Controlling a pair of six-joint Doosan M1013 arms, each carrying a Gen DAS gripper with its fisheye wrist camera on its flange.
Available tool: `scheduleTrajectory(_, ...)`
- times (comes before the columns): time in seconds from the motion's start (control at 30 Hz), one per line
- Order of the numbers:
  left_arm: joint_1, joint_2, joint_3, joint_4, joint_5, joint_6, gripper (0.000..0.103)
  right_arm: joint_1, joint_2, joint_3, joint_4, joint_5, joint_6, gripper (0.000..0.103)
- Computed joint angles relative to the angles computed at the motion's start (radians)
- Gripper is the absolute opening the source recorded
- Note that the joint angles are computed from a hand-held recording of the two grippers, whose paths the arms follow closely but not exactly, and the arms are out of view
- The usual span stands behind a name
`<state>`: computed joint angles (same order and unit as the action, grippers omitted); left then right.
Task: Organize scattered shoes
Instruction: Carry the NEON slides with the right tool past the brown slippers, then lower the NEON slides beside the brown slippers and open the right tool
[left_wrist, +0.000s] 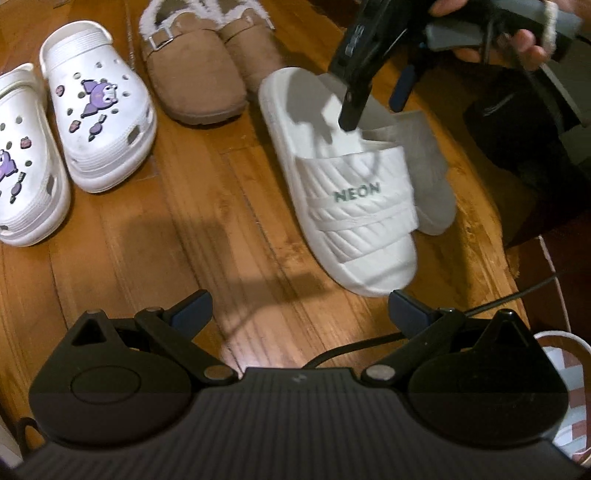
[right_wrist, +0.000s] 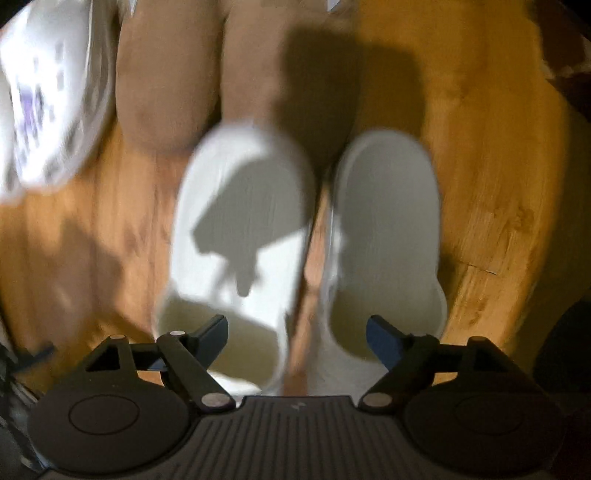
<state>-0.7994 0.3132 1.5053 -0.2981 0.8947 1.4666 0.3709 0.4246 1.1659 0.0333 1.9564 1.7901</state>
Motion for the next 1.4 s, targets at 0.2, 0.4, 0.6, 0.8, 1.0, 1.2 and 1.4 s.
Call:
scheduleTrajectory(0.2, 0.006, -0.023, 0.048, -0.038, 0.002, -0.013, 0.103, 0.021, 0.014, 0.029, -0.003, 0.055, 0.001, 0.067)
scheduleTrajectory(0.4, -0.003, -0.025, 0.055, -0.022, 0.009, -0.007, 0.103, 0.0, 0.001, 0.047, 0.094, 0.041, 0.133, 0.015)
scheduleTrajectory(0.6, 0.011, -0.035, 0.071, -0.079, -0.009, 0.021, 0.103, 0.046, 0.022, 0.052, 0.057, 0.119, 0.064, 0.018)
scheduleTrajectory(0.8, 0.024, -0.047, 0.08, -0.083, -0.017, 0.024, 0.103, 0.104, 0.061, 0.036, -0.068, 0.187, -0.007, 0.074)
scheduleTrajectory(1.0, 0.037, -0.062, 0.094, -0.094, -0.039, 0.019, 0.103, 0.09, 0.054, 0.09, 0.054, 0.184, 0.13, 0.061)
scheduleTrajectory(1.2, 0.043, -0.065, 0.099, -0.101, -0.039, 0.006, 0.103, 0.075, 0.035, 0.104, 0.142, 0.143, 0.198, 0.02)
scheduleTrajectory(1.4, 0.049, -0.066, 0.104, -0.136, -0.037, 0.025, 0.103, 0.081, 0.043, 0.053, 0.107, 0.143, 0.174, 0.015)
